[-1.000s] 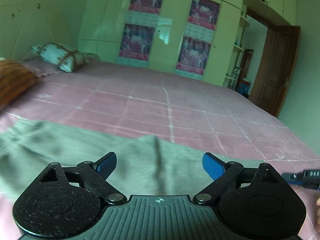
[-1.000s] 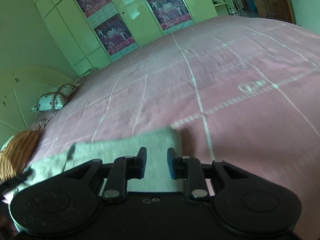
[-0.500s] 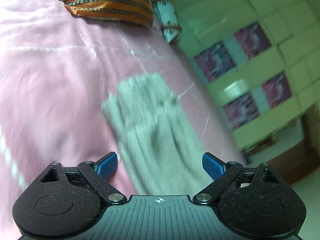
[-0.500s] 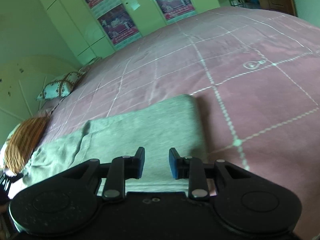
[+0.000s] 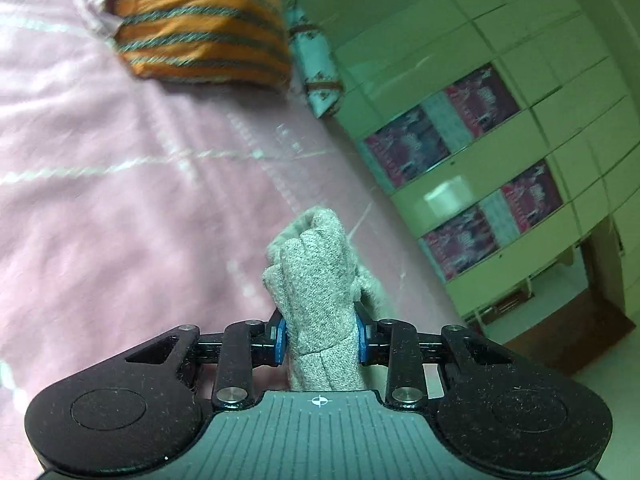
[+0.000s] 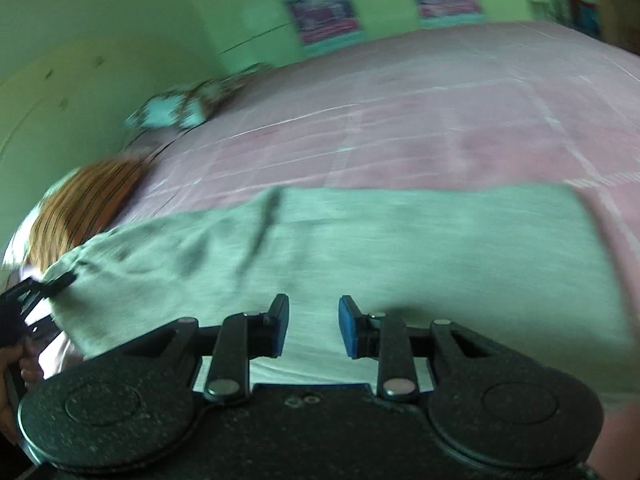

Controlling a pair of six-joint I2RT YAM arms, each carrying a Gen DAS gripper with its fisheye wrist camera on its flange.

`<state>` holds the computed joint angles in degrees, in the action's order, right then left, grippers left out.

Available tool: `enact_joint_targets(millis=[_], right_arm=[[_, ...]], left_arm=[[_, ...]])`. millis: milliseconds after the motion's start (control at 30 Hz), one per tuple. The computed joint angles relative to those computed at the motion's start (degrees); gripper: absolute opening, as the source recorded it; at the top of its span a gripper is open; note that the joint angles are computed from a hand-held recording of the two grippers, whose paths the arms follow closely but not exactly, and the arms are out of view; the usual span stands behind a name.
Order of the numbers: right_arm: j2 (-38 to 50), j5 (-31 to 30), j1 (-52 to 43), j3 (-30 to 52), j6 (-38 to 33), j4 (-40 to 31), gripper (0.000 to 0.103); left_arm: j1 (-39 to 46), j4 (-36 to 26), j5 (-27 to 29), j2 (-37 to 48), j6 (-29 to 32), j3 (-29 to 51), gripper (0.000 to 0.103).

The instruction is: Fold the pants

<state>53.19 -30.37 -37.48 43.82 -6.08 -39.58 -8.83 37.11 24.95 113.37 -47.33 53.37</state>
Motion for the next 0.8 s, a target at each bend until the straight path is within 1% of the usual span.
enact_joint_targets(millis=[33,67,100,133,167,200,233,267,300,333,367,400,500,600,633,667,700,767,800], right_arm=[[1.4,4.2,4.2,0.0,0.6,0.3,0.018],[3.0,10.8,9.2,-0.5,1.4,1.1,0.018],[2.5,13.3,11.4,-2.0,2.3,3.2,0.018],[2.6,14.3,12.2,-2.0,3.2,3.7,0.018],[3.4,14.0,11.9,-0.7,3.7,2.4,0.018],[3.7,12.1,10.2,0.6,3.7,0.8,0.018],[2.9,7.9,6.5,1.4,3.9,-0.3,0.018],[1.3,4.5,3.0,1.2,4.1,-0.4,0.021],[0.0,1.8,-0.5,1.0,3.9,-0.5,0.023],[-0.7,-0.3,-4.2,1.2,3.2,-1.5,0.027],[-0.7,-2.7,-8.3,1.6,2.3,-3.1,0.028],[-0.2,-5.8,-12.8,2.2,0.9,-4.9,0.028],[2.3,-13.2,-24.9,4.2,-4.6,-10.5,0.028],[7.7,-20.1,-38.0,7.7,-11.7,-16.7,0.028],[10.7,-22.4,-42.8,9.9,-15.4,-19.9,0.028],[13.1,-23.6,-45.8,11.3,-17.8,-21.6,0.028],[15.4,-24.4,-48.1,12.2,-19.3,-21.9,0.028],[22.1,-26.5,-54.9,17.5,-26.2,-27.2,0.028],[24.7,-27.1,-57.4,19.5,-28.5,-29.0,0.029]], left_arm=[[0.4,1.2,0.5,0.7,-0.4,-0.8,0.033],[0.4,2.1,0.7,1.3,-0.6,-1.1,0.033],[0.6,2.5,0.8,1.3,-0.4,-1.6,0.033],[0.4,1.5,0.5,0.7,-0.3,-1.3,0.033],[0.1,1.7,0.3,-0.3,-0.5,-1.7,0.033],[-0.2,2.0,0.3,-1.0,-0.5,-1.8,0.033],[-0.7,1.7,0.1,-2.0,0.1,-1.6,0.033],[-1.3,1.2,-0.3,-3.3,0.7,-1.5,0.033],[-2.0,0.6,-0.5,-4.6,0.6,-1.3,0.033],[-3.0,-0.1,-0.7,-5.9,0.7,-0.8,0.033],[-4.4,-1.6,-1.9,-7.5,1.8,-0.1,0.033],[-6.5,-3.8,-3.5,-9.1,4.2,1.1,0.033],[-13.5,-10.1,-5.5,-11.5,10.1,6.2,0.033],[-23.1,-17.2,-10.2,-10.8,17.0,14.0,0.033],[-26.5,-19.2,-11.7,-9.7,18.7,16.9,0.033],[-29.6,-20.8,-12.8,-8.3,20.1,19.9,0.034],[-32.6,-22.4,-13.7,-6.8,21.2,22.9,0.034],[-39.0,-25.7,-15.2,-2.4,22.5,29.8,0.035],[-41.9,-27.7,-15.2,-0.1,22.3,33.4,0.038]])
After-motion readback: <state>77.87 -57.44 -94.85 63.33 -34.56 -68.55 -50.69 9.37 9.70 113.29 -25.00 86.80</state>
